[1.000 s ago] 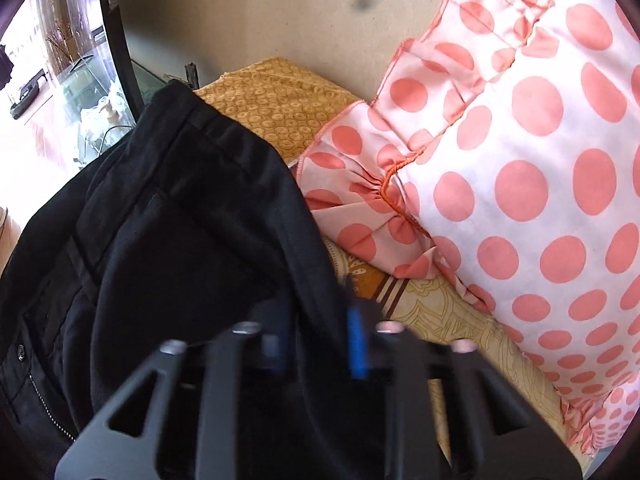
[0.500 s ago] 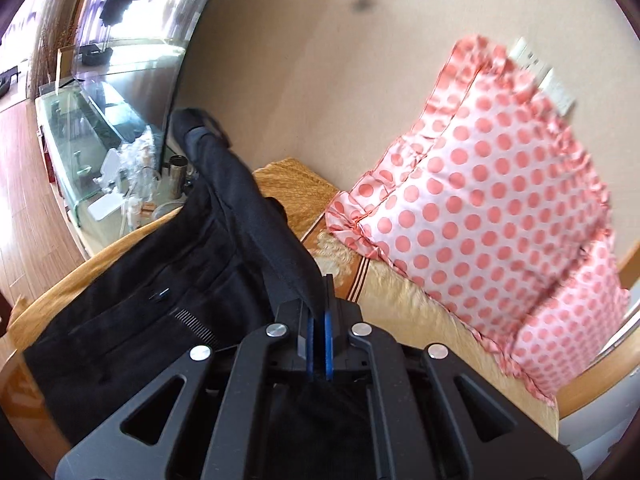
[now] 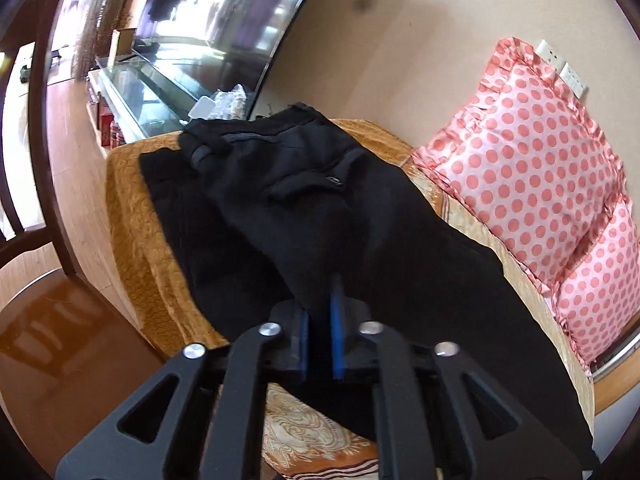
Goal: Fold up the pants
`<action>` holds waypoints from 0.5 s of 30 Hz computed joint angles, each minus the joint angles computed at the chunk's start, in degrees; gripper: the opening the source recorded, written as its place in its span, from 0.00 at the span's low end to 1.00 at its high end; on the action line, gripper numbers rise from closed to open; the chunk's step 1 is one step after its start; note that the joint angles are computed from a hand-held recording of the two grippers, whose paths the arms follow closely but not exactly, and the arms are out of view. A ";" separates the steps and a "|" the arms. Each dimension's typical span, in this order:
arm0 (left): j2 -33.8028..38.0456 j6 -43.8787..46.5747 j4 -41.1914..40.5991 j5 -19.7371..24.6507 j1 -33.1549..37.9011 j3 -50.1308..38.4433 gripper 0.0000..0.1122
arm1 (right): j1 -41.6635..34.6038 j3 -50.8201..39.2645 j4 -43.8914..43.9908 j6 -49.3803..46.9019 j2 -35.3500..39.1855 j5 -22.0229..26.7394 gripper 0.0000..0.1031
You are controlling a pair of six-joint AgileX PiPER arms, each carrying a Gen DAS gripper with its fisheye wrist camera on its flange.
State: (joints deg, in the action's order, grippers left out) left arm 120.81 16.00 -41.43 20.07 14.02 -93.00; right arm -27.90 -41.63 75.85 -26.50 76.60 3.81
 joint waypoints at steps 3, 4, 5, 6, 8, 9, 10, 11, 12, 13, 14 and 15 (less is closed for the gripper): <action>-0.56 -2.68 -0.91 -0.33 1.58 -0.28 0.54 | -0.16 0.75 1.33 -0.91 -0.04 0.06 0.05; -0.63 -3.06 -1.41 -0.47 2.07 -0.38 0.56 | -0.23 0.89 4.27 -3.78 -0.01 0.08 0.05; 0.08 -4.68 -0.53 0.74 2.89 -2.07 0.56 | -0.18 0.93 4.92 -4.36 0.12 -0.02 0.05; 1.03 -6.70 0.90 2.66 3.48 -4.22 0.56 | -0.17 0.90 4.94 -4.33 0.20 -0.04 0.05; 4.50 -9.28 1.11 8.31 5.27 -10.66 0.55 | -0.06 0.81 5.36 -4.67 0.45 -0.14 0.05; 5.74 -10.39 1.86 9.94 5.69 -12.93 0.52 | -0.17 0.90 5.96 -5.29 0.34 -0.02 0.05; 7.41 -13.37 4.60 11.89 5.79 -16.34 0.48 | -0.23 0.96 8.38 -7.71 0.34 0.07 0.05; 8.63 -15.47 6.39 13.35 5.82 -18.94 0.47 | -0.21 0.95 8.51 -7.84 0.36 0.05 0.05; 9.78 -17.86 8.11 14.90 5.85 -21.56 0.47 | -0.17 0.94 8.72 -7.98 0.47 0.03 0.05; 10.43 -18.70 8.43 16.01 5.95 -22.98 0.43 | -0.16 0.95 8.38 -7.68 0.51 0.02 0.05; 11.27 -19.76 8.83 17.17 5.98 -24.71 0.36 | -0.04 0.98 8.97 -8.22 0.61 -0.12 0.05; 12.08 -19.84 8.48 18.34 6.26 -26.14 0.18 | 0.04 0.93 10.62 -9.86 0.82 -0.21 0.05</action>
